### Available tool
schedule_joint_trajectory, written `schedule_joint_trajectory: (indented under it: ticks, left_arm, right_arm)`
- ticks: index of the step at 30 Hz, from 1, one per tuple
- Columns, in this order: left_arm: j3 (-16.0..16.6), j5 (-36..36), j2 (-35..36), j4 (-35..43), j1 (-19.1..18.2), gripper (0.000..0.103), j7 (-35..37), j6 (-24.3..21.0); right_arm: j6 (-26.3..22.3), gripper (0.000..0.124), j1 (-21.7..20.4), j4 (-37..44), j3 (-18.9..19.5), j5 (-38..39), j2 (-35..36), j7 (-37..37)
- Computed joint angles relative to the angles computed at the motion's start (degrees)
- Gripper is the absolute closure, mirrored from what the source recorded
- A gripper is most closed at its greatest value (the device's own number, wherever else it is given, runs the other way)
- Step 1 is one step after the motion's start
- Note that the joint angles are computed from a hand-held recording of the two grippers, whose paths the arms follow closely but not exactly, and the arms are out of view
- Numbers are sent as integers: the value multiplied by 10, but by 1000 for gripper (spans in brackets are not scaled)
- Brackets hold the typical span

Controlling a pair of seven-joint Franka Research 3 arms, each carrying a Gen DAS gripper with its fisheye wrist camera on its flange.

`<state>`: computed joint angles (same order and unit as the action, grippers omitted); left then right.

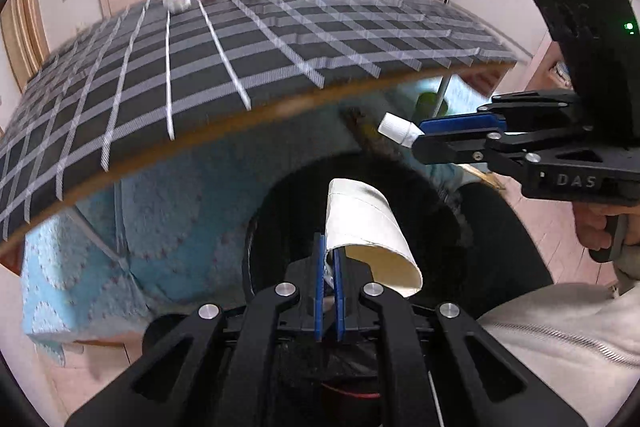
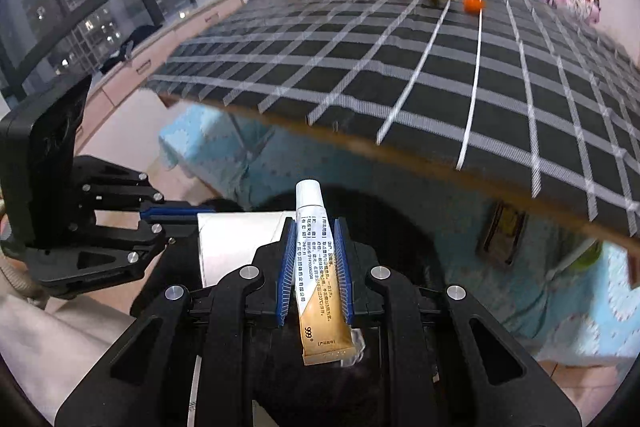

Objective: Collect trash
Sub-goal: 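Carry the paper roll and ointment tube down over the black trash bin, then open left tool dropping the paper roll while right tool drops the ointment tube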

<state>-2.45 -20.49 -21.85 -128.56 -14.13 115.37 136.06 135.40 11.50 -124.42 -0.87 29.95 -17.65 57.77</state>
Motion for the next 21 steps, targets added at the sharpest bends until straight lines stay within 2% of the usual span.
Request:
schedule_joint_trajectory:
  ticks: [12,21]
  left_arm:
    - [-23,50,48,-7,19,99,-27,-20]
    - [-34,72,69,-4,23,99,-40,-25]
  right_arm:
    - [-34,104,-17,-6,1,-23,56,46]
    - [-39,104,-20,4,9,-39,91,74]
